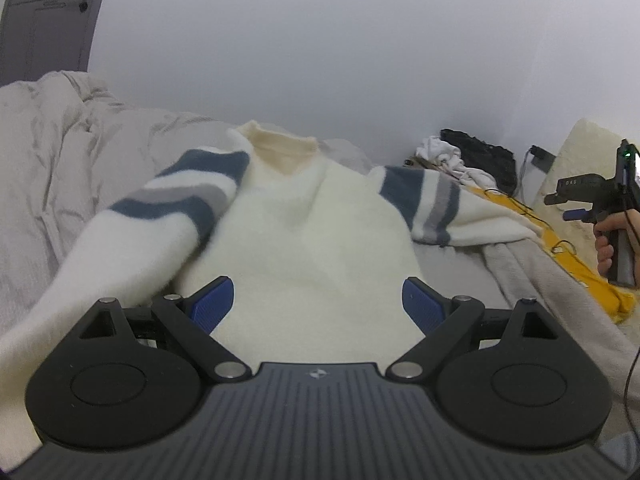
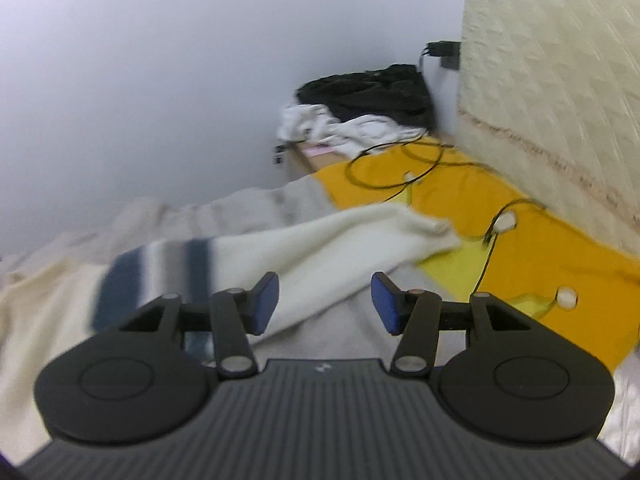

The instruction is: Fold large clothes

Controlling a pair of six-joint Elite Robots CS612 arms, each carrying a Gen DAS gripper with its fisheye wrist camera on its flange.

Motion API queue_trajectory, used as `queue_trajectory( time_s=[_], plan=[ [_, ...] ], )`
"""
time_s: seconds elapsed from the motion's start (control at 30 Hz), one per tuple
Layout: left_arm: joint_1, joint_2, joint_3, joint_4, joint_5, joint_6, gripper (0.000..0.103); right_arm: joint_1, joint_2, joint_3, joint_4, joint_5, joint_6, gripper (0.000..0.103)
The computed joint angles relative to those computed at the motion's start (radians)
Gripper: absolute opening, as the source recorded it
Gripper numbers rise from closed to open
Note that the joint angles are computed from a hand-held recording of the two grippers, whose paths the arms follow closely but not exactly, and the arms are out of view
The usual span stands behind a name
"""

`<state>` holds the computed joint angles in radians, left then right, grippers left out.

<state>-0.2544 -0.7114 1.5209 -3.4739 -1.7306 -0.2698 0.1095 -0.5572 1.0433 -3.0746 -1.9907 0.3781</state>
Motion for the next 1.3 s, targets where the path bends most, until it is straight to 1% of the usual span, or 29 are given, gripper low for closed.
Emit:
queue_trajectory(
  time_s=[0.1,0.2,0.33,0.43,0.53,0.67,0.8,0.93,1.03,1.1,1.13,1.27,1.3],
  plan=[
    [0.002,-0.010,0.022,-0.018,-0.032,-0.009,0.093,0.029,-0.046,0.088,-0.057,0.031,0.023,0.054],
    [-0.001,-0.027,0.056,-0.045,-0.035,-0.003,0.093,0.062,-0.085,0.164,-0.087,0.059,0.020,0.054],
    [-0.002,-0.044,0.093,-0.075,-0.052,0.010,0.093,0.097,-0.124,0.255,-0.135,0.113,0.050,0.054],
    [-0.007,-0.053,0.109,-0.079,-0.064,0.023,0.093,0.119,-0.140,0.304,-0.160,0.153,0.075,0.054],
    [-0.013,-0.059,0.125,-0.082,-0.069,0.036,0.093,0.141,-0.143,0.338,-0.207,0.165,0.087,0.054],
    [-0.023,-0.056,0.132,-0.074,-0.075,0.044,0.093,0.162,-0.143,0.386,-0.278,0.189,0.093,0.054],
    [-0.031,-0.043,0.119,-0.048,-0.088,0.047,0.093,0.165,-0.138,0.416,-0.319,0.245,0.128,0.054],
    [-0.044,-0.024,0.095,-0.018,-0.099,0.068,0.092,0.162,-0.131,0.426,-0.353,0.233,0.131,0.054],
    [-0.055,-0.007,0.073,0.020,-0.117,0.083,0.089,0.155,-0.127,0.430,-0.367,0.225,0.147,0.054],
    [-0.060,0.008,0.054,0.041,-0.159,0.115,0.089,0.148,-0.123,0.432,-0.373,0.231,0.164,0.054],
    [-0.063,0.014,0.045,0.053,-0.174,0.144,0.089,0.144,-0.121,0.432,-0.370,0.236,0.175,0.054],
    [-0.090,0.031,0.017,0.120,-0.148,0.242,0.089,0.126,-0.117,0.435,-0.356,0.265,0.222,0.055],
    [-0.096,0.038,0.011,0.123,-0.140,0.259,0.089,0.123,-0.115,0.434,-0.356,0.272,0.234,0.055]
  ],
)
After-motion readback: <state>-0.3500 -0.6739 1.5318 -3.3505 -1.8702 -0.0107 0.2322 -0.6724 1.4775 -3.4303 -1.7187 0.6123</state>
